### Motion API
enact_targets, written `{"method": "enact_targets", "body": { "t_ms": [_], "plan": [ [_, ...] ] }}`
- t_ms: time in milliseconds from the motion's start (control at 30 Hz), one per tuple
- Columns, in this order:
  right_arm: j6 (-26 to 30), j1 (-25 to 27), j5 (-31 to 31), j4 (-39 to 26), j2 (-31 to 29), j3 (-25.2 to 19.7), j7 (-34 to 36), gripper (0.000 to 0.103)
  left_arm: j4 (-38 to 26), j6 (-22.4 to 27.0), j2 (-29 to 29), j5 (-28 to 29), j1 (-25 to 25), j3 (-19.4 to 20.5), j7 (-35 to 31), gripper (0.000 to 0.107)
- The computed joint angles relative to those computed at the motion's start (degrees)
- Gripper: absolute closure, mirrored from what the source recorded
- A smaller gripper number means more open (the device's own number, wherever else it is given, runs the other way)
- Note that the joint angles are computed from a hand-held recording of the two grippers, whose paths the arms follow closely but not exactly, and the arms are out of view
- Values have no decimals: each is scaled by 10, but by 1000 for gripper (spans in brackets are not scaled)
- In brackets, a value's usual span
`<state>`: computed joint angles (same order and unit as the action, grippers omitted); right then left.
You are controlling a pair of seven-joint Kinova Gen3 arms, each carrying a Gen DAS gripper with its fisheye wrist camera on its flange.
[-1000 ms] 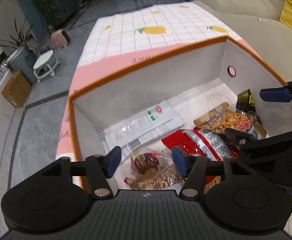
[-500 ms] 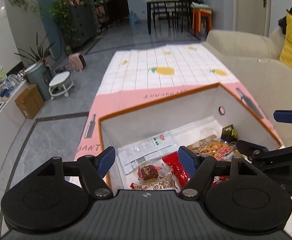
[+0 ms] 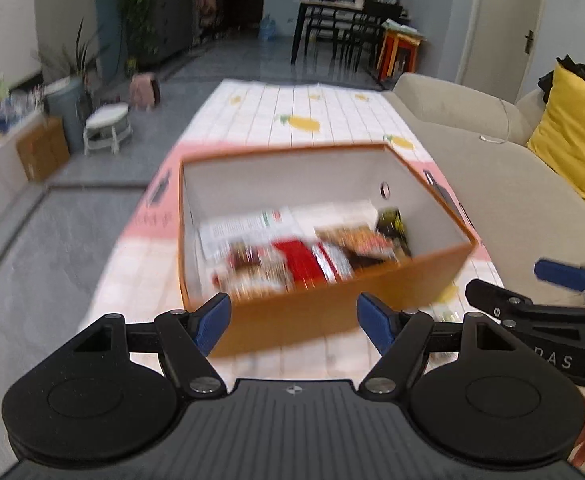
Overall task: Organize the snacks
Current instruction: 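Move both tools out of the box toward the green sausage and clear snack bag, then grasp the green sausage with left tool while right tool grasps the clear snack bag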
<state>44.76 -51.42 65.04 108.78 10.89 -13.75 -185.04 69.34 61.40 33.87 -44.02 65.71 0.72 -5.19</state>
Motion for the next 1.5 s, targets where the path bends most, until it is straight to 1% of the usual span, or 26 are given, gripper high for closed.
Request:
{"method": "enact_targets", "body": {
  "t_ms": [67, 133, 200, 367, 500, 633, 733, 867, 967, 1167, 1200, 1267, 1300, 1333, 1367, 1400, 1433, 1500],
  "plan": [
    [3, -7, -8, 20, -10, -6, -29, 23, 14, -7, -2, 12, 3, 4, 21, 24],
    [18, -16, -14, 35, -12, -14, -52, 22, 23, -13, 0, 28, 1, 10, 34, 26],
    [28, -23, -21, 45, -11, -22, -68, 22, 29, -12, 1, 40, 4, 13, 48, 27],
    [25, -34, -51, 75, -8, -32, -97, 23, 45, -23, 6, 51, 14, 14, 85, 31],
    [36, -45, -55, 86, 4, -30, -113, 22, 54, -51, 16, 69, 10, 18, 100, 39],
    [41, -52, -48, 94, 19, -24, -137, 22, 58, -64, 25, 81, 15, 12, 119, 40],
    [29, -50, -52, 101, 29, -19, -143, 22, 71, -84, 25, 84, 15, 7, 134, 40],
    [16, -48, -63, 100, 39, -12, -129, 22, 88, -112, 24, 91, 10, 1, 157, 39],
    [11, -51, -60, 98, 46, -6, -123, 22, 106, -143, 20, 100, 1, -1, 171, 39],
    [1, -56, -59, 91, 57, 3, -111, 22, 125, -191, 22, 113, -12, -15, 193, 43],
    [-2, -56, -58, 91, 57, 5, -111, 22, 121, -189, 25, 115, -14, -16, 192, 43],
    [-8, -56, -53, 92, 58, 8, -114, 22, 100, -168, 36, 118, -17, -15, 176, 44],
    [-10, -55, -51, 92, 58, 10, -116, 22, 91, -160, 41, 117, -17, -16, 168, 47],
    [-13, -55, -47, 92, 58, 13, -120, 22, 85, -155, 44, 117, -18, -15, 160, 52],
    [-16, -55, -42, 93, 59, 15, -127, 22, 81, -154, 47, 118, -20, -15, 153, 55],
    [-17, -54, -38, 93, 59, 16, -133, 22, 78, -153, 49, 118, -21, -15, 146, 61],
    [-22, -53, -30, 94, 59, 19, -142, 22, 76, -153, 50, 117, -22, -15, 138, 64],
    [-29, -52, -13, 97, 59, 21, -157, 22, 77, -158, 51, 115, -24, -16, 123, 66]
  ]
}}
